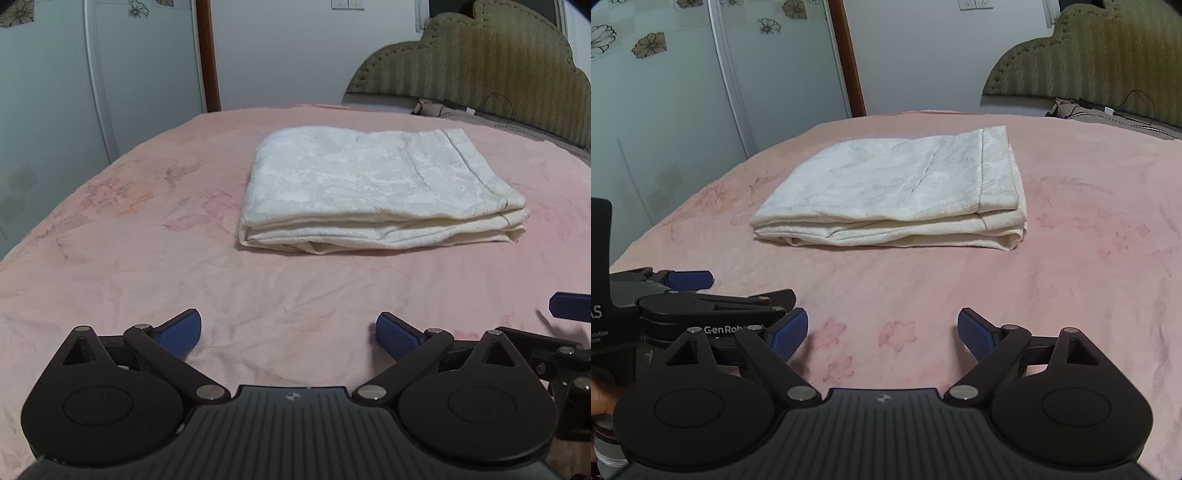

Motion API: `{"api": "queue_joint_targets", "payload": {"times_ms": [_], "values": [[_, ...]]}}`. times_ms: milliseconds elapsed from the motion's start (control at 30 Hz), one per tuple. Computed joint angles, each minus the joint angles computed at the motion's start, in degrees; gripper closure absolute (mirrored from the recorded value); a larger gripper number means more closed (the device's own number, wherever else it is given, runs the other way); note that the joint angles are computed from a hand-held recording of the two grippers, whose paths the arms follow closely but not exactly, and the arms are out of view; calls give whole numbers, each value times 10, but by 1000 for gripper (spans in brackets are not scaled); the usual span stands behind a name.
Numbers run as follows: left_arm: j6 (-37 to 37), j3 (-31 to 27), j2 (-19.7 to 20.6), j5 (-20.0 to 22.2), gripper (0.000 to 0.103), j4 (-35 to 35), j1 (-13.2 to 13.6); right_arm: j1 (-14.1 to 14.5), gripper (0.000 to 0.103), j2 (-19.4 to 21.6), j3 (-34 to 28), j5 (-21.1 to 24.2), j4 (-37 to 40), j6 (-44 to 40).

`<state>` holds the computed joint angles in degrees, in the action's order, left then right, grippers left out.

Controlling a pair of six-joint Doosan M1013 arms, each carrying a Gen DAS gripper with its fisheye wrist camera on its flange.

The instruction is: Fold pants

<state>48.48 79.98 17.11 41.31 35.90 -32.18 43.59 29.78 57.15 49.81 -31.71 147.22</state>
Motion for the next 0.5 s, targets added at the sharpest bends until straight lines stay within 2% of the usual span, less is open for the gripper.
{"api": "queue_joint_targets", "payload": {"times_ms": [67, 133, 167, 233, 267, 300, 400, 433, 500], "values": [[-37, 16, -14, -20, 1, 31, 0, 1, 14, -2, -3, 11, 2, 10], [-69, 29, -26, -45, 0, 52, 3, -1, 14, -13, 6, -6, 15, 33], [-70, 28, -27, -51, 0, 47, 5, -4, 12, -21, 17, -27, 25, 49], [-45, 16, -20, -47, 0, 11, 11, -8, 0, -36, 39, -71, 24, 83], [-27, 8, -14, -40, 0, -13, 13, -8, 0, -36, 42, -76, 14, 95], [-16, 2, -8, -36, 0, -27, 15, -9, 0, -32, 34, -60, 12, 88], [-4, -8, 9, -14, 0, -28, 12, -10, 0, -1, -15, 32, 24, 38], [3, -12, 15, -1, 0, -27, 10, -12, 0, 4, -21, 45, 31, 30], [-4, -10, 14, -1, 0, -7, 6, -17, 0, 6, -17, 43, 46, 27]]}}
